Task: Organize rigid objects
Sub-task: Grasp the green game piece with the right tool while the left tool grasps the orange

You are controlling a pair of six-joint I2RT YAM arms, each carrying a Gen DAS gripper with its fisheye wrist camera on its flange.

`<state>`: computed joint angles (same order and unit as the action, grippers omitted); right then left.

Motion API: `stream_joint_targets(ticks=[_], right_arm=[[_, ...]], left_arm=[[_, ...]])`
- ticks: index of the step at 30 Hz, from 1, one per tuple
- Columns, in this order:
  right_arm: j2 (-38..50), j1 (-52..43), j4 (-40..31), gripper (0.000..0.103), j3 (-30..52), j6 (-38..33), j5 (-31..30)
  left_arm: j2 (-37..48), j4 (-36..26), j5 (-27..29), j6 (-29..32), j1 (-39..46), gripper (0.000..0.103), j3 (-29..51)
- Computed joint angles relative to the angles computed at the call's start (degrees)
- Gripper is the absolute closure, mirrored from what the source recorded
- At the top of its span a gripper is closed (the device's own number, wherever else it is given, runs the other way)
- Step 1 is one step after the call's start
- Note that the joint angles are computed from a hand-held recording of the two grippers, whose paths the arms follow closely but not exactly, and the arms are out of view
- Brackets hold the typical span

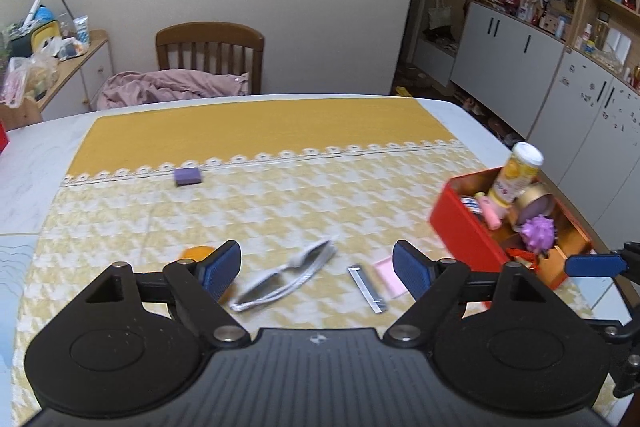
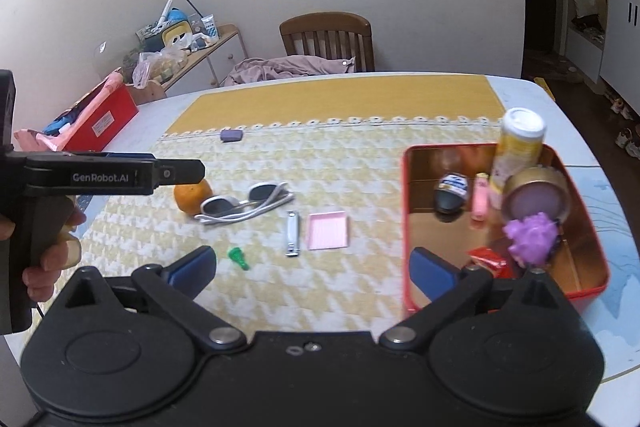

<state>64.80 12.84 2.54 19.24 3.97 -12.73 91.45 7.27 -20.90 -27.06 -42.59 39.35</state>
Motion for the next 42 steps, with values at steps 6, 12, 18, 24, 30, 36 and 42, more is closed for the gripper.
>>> stream_joint_targets(ticks=[6, 12, 18, 24, 30, 36, 42], right_arm=[[4.9, 9.1, 3.5, 0.0, 1.2, 5.8, 6.9], [12.5, 17.1, 6.8, 0.0, 4.4, 9.2, 12.1], [21.0, 20.9, 7.9, 0.0, 9.0, 10.4, 13.8], [28.8, 22.6, 9.5, 0.002, 12.8, 9.9, 14.7], [35.9, 23.8, 10.6, 0.01, 16.5, 7.7, 15.7], [41.7, 23.8, 11.0, 0.027, 20.4, 5.4, 15.8], [44.4, 23.4, 10.8, 0.054, 22.3, 3.5, 15.3]], left_arm=[[-2.1, 4.7, 4.2, 4.4, 6.6, 0.02, -5.3], [-0.3, 9.4, 7.8, 8.6, 13.3, 0.02, -8.2], [5.9, 13.2, 11.9, 12.1, 18.5, 0.02, -7.6], [11.8, 14.8, 14.1, 13.1, 20.3, 0.02, -4.8], [16.2, 15.4, 14.5, 12.9, 21.5, 0.02, -2.0], [19.7, 15.4, 13.8, 13.3, 21.1, 0.02, 0.7], [21.8, 16.3, 14.0, 13.6, 21.2, 0.02, 1.3]])
